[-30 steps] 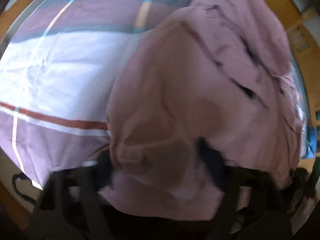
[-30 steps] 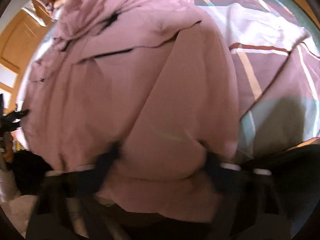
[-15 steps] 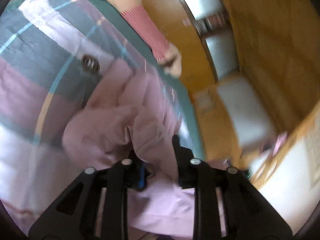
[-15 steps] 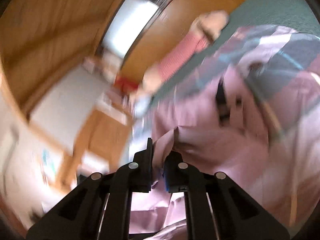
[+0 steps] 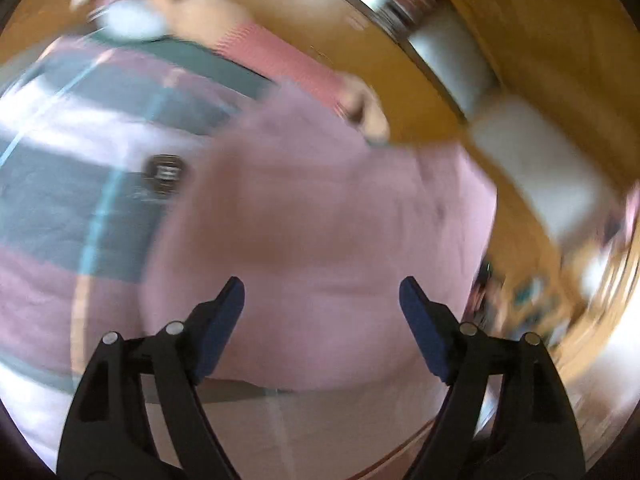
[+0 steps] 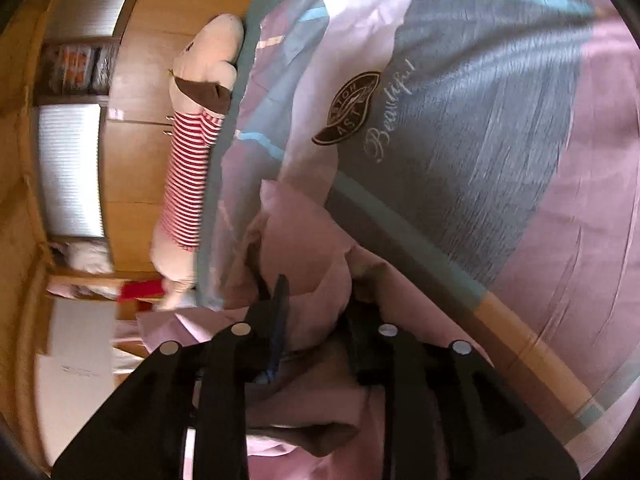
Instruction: Fold large clothes
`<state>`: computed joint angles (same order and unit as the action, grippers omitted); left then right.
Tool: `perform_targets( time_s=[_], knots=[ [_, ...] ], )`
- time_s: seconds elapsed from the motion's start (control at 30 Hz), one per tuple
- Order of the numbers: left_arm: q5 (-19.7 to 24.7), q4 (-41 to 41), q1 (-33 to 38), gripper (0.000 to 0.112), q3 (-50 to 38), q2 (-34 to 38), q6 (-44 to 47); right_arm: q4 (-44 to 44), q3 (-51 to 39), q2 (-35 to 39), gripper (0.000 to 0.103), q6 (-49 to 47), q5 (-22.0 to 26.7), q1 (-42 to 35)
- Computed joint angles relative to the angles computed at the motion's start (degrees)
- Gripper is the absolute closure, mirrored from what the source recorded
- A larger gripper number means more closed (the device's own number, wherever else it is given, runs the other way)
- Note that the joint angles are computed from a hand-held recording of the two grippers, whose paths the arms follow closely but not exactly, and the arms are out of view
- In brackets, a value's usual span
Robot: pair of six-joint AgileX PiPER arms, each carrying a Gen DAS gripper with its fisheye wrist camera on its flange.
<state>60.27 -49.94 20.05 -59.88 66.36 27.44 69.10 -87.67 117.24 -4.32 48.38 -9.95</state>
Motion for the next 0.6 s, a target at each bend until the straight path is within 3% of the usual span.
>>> perform_targets(
  time_s=[0.07, 0.1, 0.13, 0.2, 0.27, 0.4, 0.47, 0.53, 0.6],
  knots=[
    [-5.4, 8.8, -10.4, 0.029, -0.3, -0.4, -6.0, -1.1, 1.7, -4.5, 0.04, -0.5, -0.6, -1.0],
    [-7.4, 10.8, -13.8, 0.027, 0.0, 0.5, -7.8, -4.9, 3.4, -8.4, 0.014, 0.5, -3.8, -0.7],
    [-8.2, 12.7, -15.8, 0.026, 0.0, 1.2, -9.4, -10.0, 4.7, -11.8, 0.002, 3.0, -7.7, 0.1],
    [-13.6, 20.8, -21.8, 0.026, 1.5, 2.6, -16.2, -15.7, 7.8, -19.8, 0.002, 1.2, -11.9, 1.7],
    [-17.5, 26.7, -24.6, 0.026, 1.4, 5.3, -21.4, -19.2, 9.5, -26.8, 0.002, -5.1, -10.1, 5.2],
    [-23.0, 36.3, -27.7, 0.026, 0.4, 9.3, -33.1, -33.9, 11.3, -35.1, 0.018, -7.2, -6.9, 20.9],
    [-24.5, 42.2, -29.5, 0.026, 0.8, 9.0, -39.2, -43.8, 9.7, -34.2, 0.027, -3.7, -5.5, 31.7],
    [-24.0, 45.6, -30.5, 0.026, 1.9, 6.9, -42.7, -55.1, 4.5, -28.1, 0.038, 2.3, -3.3, 42.1],
    [-23.9, 46.4, -29.6, 0.026, 1.6, 7.0, -42.7, -66.5, -0.9, -21.7, 0.038, 10.4, -2.5, 47.2]
  ],
)
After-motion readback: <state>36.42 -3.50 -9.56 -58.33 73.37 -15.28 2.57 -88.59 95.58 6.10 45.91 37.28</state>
